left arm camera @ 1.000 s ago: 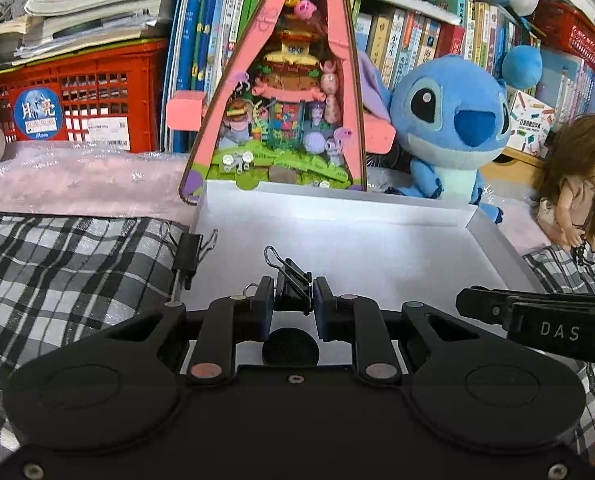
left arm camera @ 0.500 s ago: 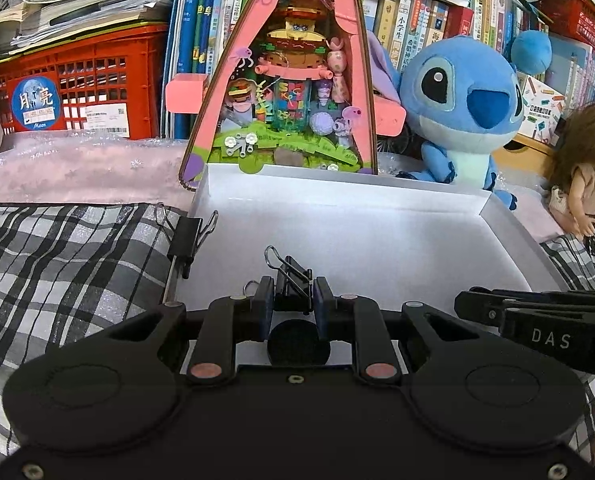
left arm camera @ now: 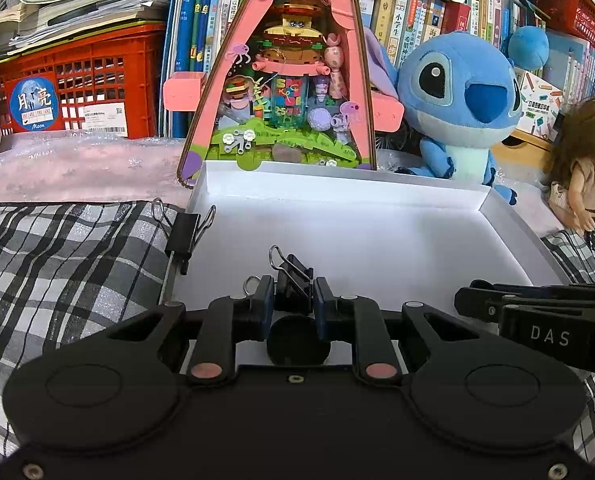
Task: Organize rigid objects
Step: 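Open both tools to release the binder clip and cap in the tray, then withdraw both tools from the tray back to the toy pile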
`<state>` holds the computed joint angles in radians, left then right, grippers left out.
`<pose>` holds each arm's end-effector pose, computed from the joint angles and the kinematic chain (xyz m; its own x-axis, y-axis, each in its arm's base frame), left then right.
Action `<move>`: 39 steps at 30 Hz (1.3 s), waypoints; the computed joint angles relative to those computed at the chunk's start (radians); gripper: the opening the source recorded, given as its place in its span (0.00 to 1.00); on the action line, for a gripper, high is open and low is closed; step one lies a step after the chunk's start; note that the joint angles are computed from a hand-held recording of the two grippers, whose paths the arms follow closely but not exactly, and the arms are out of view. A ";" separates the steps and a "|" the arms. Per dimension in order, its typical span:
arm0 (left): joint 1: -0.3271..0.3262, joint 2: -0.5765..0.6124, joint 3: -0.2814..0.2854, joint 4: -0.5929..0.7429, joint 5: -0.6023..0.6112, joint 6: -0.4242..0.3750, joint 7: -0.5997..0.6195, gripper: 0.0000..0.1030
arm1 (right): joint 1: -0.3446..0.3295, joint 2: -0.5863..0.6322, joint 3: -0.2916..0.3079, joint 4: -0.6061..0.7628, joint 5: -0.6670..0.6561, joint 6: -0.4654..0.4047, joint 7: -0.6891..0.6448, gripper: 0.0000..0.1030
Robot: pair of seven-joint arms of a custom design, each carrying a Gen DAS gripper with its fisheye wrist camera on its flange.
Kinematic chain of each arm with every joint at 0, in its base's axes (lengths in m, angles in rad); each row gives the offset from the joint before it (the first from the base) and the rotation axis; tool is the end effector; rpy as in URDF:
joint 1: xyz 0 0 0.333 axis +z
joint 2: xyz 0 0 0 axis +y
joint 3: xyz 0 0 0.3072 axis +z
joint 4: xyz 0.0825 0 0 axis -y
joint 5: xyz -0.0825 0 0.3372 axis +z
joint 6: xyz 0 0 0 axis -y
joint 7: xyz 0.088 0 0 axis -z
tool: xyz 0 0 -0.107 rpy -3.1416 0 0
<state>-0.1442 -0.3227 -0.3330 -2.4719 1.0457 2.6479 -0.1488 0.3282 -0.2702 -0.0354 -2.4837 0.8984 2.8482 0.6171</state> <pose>0.3702 -0.2250 0.4619 0.3210 -0.9376 0.1336 -0.5820 -0.3066 -0.7532 0.4327 0.0862 0.4645 0.4811 -0.8679 -0.1237 -0.6725 -0.2749 -0.6872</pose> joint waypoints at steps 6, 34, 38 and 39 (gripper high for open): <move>-0.003 -0.002 0.001 -0.003 -0.004 -0.004 0.003 0.19 | 0.008 -0.001 -0.002 -0.005 0.021 0.013 -0.017 0.39; -0.101 -0.269 -0.109 -0.092 -0.114 -0.129 0.148 0.56 | 0.057 -0.283 -0.095 -0.157 0.225 0.007 -0.349 0.80; -0.123 -0.307 -0.129 -0.109 -0.138 -0.130 0.157 0.59 | 0.052 -0.362 -0.109 -0.204 0.211 -0.013 -0.372 0.82; -0.128 -0.316 -0.135 -0.112 -0.141 -0.131 0.161 0.60 | 0.051 -0.384 -0.113 -0.217 0.208 -0.016 -0.378 0.82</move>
<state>-0.2724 -0.6390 -0.4683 -2.5840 0.9045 2.5174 0.0120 0.3794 -0.6541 -0.1479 -2.7004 1.1065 2.8318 0.2387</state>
